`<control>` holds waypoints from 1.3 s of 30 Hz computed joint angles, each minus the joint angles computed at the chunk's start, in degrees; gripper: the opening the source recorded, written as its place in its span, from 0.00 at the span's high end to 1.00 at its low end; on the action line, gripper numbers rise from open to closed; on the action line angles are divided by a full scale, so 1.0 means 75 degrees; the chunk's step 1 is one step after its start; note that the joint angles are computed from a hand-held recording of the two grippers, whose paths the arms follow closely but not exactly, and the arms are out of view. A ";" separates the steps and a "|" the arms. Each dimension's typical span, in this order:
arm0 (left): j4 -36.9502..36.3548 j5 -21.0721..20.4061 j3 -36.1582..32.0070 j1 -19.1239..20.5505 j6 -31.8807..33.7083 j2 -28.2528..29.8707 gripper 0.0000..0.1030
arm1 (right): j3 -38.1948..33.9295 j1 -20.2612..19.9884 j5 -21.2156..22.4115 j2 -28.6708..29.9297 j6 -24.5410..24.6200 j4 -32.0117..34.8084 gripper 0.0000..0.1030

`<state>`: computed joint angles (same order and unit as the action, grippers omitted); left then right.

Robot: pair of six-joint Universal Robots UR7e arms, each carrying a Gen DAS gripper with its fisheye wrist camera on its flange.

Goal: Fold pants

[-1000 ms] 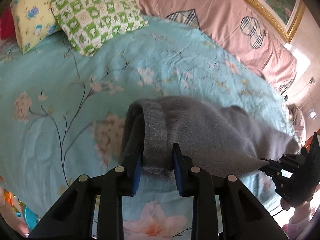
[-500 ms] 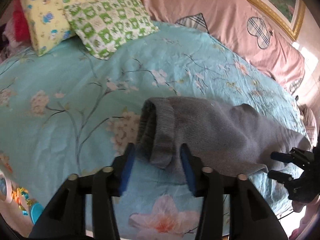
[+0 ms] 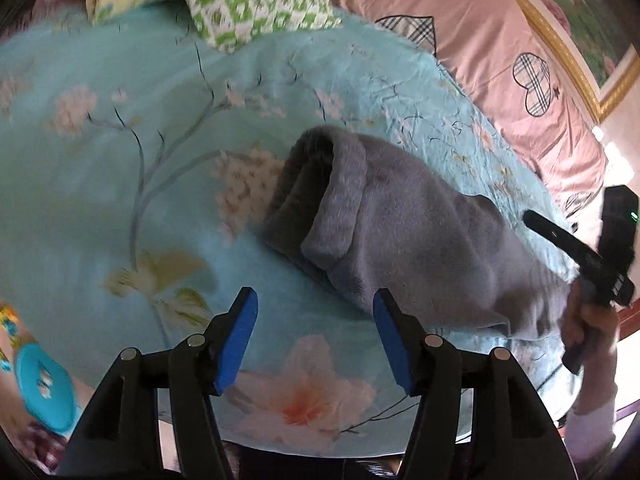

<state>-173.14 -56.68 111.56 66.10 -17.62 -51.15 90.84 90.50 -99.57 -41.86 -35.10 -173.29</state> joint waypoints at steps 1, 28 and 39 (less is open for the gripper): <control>0.0074 -0.0123 -0.0073 0.0073 -0.0115 0.0056 0.41 | -0.0358 -0.0024 -0.0015 0.0121 0.0135 0.0395 0.53; -0.0944 -0.0701 -0.1150 0.0264 0.0607 0.0449 0.69 | -0.2924 -0.0299 0.0673 0.1145 0.0844 0.2996 0.85; -0.0817 -0.0307 -0.1533 0.0778 0.1487 0.0469 0.69 | -0.3359 0.0119 0.0318 0.2131 0.0574 0.1589 0.85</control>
